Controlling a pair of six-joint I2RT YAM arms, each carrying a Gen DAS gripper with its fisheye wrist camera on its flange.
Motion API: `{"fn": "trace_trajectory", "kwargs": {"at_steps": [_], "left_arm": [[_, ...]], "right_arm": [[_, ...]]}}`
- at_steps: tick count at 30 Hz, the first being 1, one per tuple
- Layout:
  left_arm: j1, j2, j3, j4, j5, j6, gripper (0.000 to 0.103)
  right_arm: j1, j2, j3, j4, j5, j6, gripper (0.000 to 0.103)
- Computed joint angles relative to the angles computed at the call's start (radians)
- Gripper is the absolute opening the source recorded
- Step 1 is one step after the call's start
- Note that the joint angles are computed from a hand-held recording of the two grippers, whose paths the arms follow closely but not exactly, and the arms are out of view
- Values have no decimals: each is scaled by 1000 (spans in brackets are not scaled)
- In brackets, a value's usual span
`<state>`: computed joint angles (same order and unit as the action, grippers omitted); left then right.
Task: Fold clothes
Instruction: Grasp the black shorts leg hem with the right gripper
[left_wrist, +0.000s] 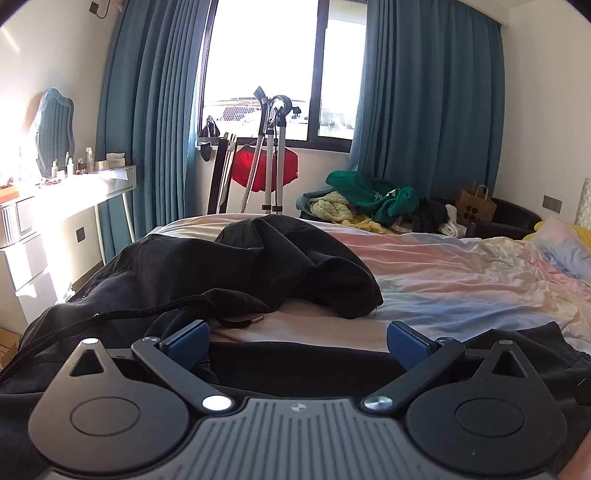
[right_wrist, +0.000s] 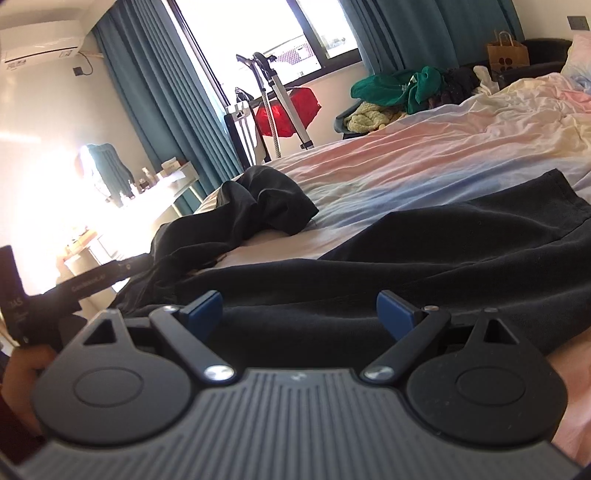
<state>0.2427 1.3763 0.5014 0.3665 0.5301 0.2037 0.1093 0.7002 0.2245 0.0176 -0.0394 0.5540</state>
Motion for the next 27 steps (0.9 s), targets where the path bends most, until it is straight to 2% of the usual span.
{"fn": "trace_trajectory", "kwargs": {"at_steps": [2,5,8,11,13,17,19,21,23,25,26,27], "left_arm": [[3,79,52,-19,-13,-23,103],[18,182,136,-72,-22,-32,103],[33,275,217,-119,-35,-23,103],[39,359,280,-134,-62,-26,103],[50,411,320,-149,-51,-47,103],[92,485,387,-179,31,-116,103],[115,507,394,-146,81,-150,103],[128,541,416,-123,114,-182,103],[136,577,441,-107,135,-204,103],[144,607,461,-91,156,-225,103],[149,618,467,-81,166,-234,103],[153,628,473,-72,176,-243,103]], "right_arm": [[-66,149,47,92,-111,30,92],[-108,464,179,260,-225,116,92],[-108,800,393,392,-315,220,92],[-93,1086,637,455,-359,350,92],[-83,1251,809,462,-363,439,92],[-68,1512,1153,401,-340,597,94],[-59,1618,1309,376,-332,628,93],[-45,1720,1482,292,-305,633,92],[-28,1807,1645,167,-226,622,92],[-26,1897,1803,41,-169,627,82],[-28,1939,1886,-29,-144,617,62],[-30,1966,1949,-86,-117,588,33]]}}
